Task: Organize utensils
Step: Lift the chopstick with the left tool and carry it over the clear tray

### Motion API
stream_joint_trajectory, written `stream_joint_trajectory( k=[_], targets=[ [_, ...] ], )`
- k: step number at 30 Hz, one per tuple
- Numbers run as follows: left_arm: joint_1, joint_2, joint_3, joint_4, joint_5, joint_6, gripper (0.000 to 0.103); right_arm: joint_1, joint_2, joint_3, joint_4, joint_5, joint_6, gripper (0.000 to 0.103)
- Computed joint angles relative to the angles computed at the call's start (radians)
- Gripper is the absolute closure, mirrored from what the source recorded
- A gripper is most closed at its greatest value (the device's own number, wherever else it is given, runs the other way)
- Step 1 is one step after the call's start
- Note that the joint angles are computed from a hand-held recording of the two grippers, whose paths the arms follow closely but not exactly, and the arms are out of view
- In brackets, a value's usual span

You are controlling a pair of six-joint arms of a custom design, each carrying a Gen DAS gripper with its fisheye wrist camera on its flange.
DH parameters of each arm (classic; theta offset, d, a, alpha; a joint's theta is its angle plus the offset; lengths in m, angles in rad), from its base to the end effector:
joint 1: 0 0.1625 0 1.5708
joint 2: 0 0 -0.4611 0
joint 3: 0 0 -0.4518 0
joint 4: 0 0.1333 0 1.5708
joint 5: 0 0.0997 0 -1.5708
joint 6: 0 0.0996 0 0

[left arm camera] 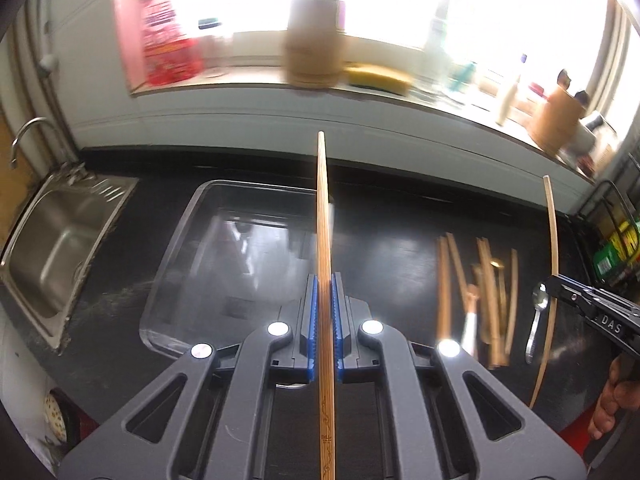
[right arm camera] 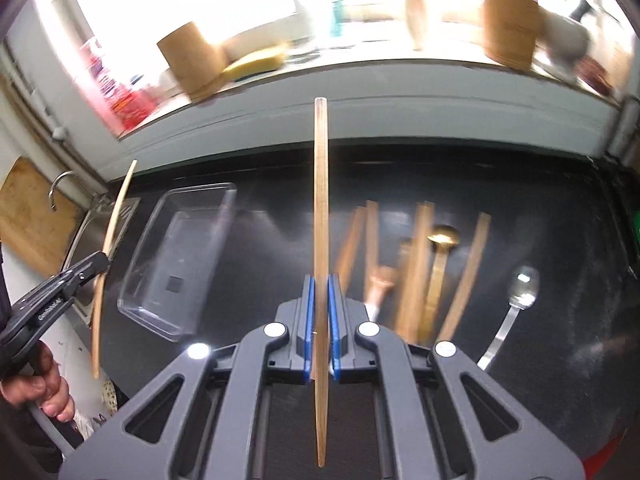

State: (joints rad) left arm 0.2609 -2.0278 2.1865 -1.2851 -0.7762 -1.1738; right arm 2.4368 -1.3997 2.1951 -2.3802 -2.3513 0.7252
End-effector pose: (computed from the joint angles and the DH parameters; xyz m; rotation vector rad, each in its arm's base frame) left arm -0.2397 -0.2755 0.3990 0.3854 2.3500 -0.7684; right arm 0.4184 -0.2728 0.2248 0.1689 -2.4972 0.7477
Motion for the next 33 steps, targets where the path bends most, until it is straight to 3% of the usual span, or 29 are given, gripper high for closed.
stream_joint_trajectory(
  k=[7,13,33],
  targets=[
    [0.081,-0.079,-0.046,0.109,0.047,0.009,0.097,0.008,0.237,-0.147,-0.126,0.095,-0.113,0.096],
    [0.167,-0.106,-0.064,0.086,0.068,0.086,0.097,0.003,0.386,-0.266,-0.159,0.168,-0.18,0.096],
    [0.519,0.011,-0.005,-0.344,0.008,0.417,0.097,-0.141,0.617,-0.467,-0.053,0.348,-0.299,0.095]
  ],
)
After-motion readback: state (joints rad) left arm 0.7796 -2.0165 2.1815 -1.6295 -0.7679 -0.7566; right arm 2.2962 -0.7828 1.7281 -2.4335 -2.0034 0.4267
